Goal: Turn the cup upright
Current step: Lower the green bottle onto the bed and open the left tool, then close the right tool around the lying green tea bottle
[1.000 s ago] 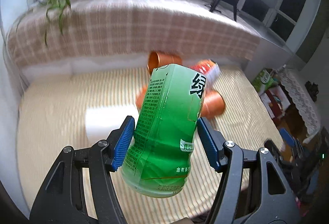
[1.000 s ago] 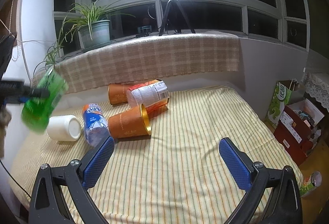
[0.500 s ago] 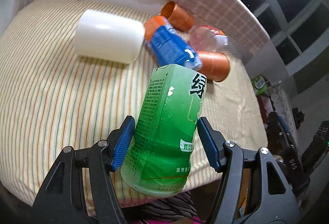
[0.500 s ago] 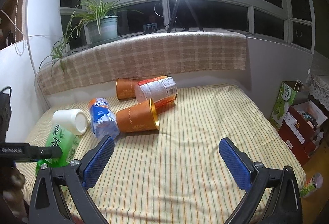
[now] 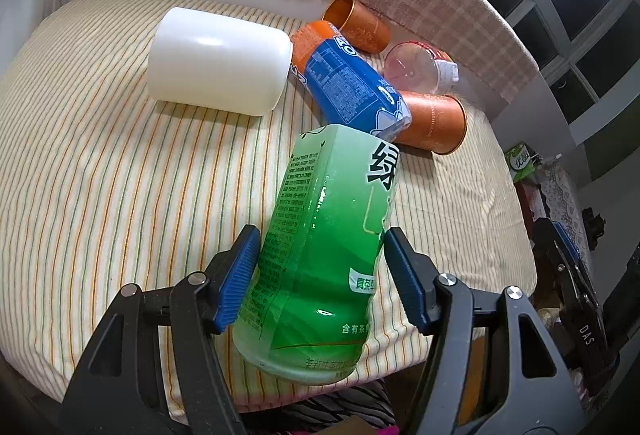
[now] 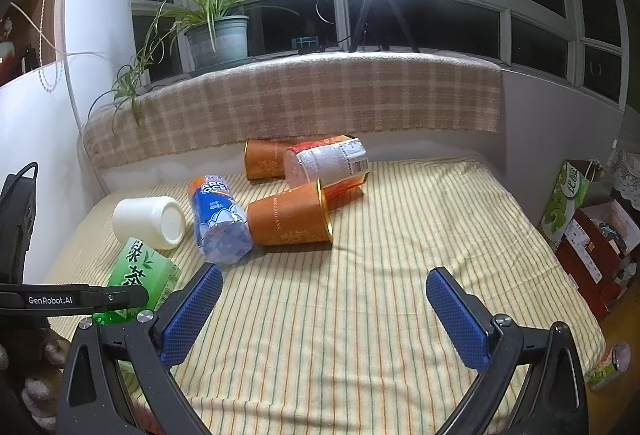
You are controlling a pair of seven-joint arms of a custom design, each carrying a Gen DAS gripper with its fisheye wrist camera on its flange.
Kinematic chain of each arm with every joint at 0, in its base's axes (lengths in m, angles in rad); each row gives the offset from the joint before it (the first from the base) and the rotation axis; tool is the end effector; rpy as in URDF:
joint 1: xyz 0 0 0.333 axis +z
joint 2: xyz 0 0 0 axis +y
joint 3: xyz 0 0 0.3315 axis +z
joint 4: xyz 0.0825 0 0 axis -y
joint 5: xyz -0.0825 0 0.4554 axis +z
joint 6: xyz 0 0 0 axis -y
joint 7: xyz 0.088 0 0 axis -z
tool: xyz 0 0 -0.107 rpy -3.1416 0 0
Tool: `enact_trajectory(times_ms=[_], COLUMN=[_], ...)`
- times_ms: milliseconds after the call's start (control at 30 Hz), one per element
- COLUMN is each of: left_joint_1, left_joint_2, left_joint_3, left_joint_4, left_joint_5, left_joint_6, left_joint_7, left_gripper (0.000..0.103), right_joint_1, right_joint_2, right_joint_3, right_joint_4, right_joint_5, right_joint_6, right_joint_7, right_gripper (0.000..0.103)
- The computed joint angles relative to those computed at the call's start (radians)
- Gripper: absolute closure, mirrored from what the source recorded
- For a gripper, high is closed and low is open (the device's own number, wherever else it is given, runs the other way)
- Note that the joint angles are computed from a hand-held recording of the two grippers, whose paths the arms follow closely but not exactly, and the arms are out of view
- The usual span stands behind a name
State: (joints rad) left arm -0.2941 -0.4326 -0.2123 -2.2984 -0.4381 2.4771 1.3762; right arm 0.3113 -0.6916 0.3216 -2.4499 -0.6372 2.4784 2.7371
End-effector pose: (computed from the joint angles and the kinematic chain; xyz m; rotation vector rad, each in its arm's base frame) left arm 0.4600 -0.2662 0.5723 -2.0350 2.1570 -1.0202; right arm 0.3579 0.2922 0.5964 -1.5057 1.7525 -0.8606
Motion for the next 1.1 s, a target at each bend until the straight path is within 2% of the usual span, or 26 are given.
enact_trajectory(times_ms=[267, 500, 633, 767, 900, 1000, 1100], left_joint_1=[0.011, 0.042, 0.075, 0.088, 0.091, 0.102, 0.098], left_joint_2=[-0.022, -0.103, -0.176, -0.230, -0.271, -0.296, -0.305], left_joint_3=[-0.008, -0.019, -0.035, -0.037, -0.039, -0.054, -0.050], left_joint_4=[-0.011, -0.056, -0.101, -0.137, -0.167, -0.185, -0.195], left_joint_5=[0.041, 0.119, 0.185, 0.218, 0.237, 0.262, 0.264], left_joint_6=[0.029, 0.048, 0.045, 0.025, 0.007, 0.006, 0.005], left_joint_7=[0.000, -0.009, -0.035, -0.049, -0.054, -0.066, -0.073], left_gripper=[0.033, 0.033, 0.033, 0.033, 0.033, 0.033, 0.033], right_joint_1=[0.015, 0.056, 0.123, 0.229, 0.294, 0.361, 0.389], right_joint_2=[0.036, 0.108, 0.165, 0.235, 0.302, 0.353, 0.387], right_joint_3=[-0.016, -0.070, -0.147, -0.249, -0.302, -0.362, -0.386], right_joint_4=[0.018, 0.043, 0.048, 0.068, 0.113, 0.152, 0.182], right_joint_5=[0.032, 0.128, 0.277, 0.496, 0.677, 0.865, 1.006], right_joint_6=[0.035, 0.129, 0.219, 0.290, 0.297, 0.283, 0.266], right_joint_7=[-0.018, -0.072, -0.146, -0.288, -0.432, -0.563, -0.660], right_gripper=[0.000, 0.000, 0.000, 0.001, 0.004, 0.009, 0.011])
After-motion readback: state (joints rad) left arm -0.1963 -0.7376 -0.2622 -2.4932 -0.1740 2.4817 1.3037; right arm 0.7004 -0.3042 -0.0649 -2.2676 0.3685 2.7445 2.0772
